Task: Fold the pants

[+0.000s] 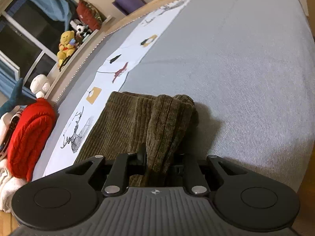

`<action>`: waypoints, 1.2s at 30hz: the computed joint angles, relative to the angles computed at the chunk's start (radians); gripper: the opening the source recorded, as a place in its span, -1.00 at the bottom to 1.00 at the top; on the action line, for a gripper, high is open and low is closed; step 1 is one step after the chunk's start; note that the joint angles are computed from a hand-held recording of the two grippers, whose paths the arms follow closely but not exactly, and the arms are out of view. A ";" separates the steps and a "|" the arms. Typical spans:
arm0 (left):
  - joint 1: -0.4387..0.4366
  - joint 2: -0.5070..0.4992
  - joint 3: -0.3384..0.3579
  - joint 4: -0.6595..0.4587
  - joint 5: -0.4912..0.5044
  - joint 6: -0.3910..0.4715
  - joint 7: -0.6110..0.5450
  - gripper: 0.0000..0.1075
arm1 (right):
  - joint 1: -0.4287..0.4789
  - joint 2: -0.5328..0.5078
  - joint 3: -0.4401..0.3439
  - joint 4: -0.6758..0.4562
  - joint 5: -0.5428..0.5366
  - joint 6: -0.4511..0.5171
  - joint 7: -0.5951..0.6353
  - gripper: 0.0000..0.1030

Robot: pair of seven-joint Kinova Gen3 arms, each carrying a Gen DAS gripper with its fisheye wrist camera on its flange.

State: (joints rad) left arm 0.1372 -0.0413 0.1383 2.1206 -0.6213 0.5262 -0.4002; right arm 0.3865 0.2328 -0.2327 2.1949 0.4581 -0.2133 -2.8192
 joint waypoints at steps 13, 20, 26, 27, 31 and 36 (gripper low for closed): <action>0.004 0.002 0.016 0.012 -0.047 0.010 0.009 0.91 | -0.007 0.007 0.042 0.015 0.110 -0.058 -0.186 -0.65; 0.012 0.011 -0.002 0.003 -0.029 0.007 -0.009 0.91 | 0.058 0.005 0.023 0.050 0.179 -0.124 -0.375 -0.54; -0.011 -0.016 -0.022 -0.008 0.097 -0.011 -0.123 0.91 | 0.074 0.024 0.039 0.070 0.207 -0.187 -0.514 -0.54; -0.027 -0.024 -0.021 -0.010 0.138 -0.016 -0.161 0.91 | 0.028 0.014 0.064 0.059 0.174 -0.148 -0.492 -0.54; -0.015 -0.036 -0.092 -0.067 0.253 0.015 -0.315 0.91 | -0.157 -0.029 0.171 -0.032 0.197 0.014 -0.333 -0.70; -0.114 -0.076 -0.051 -0.071 0.233 -0.023 -0.328 0.91 | -0.371 -0.118 0.236 -0.076 0.169 -0.002 -0.138 -0.70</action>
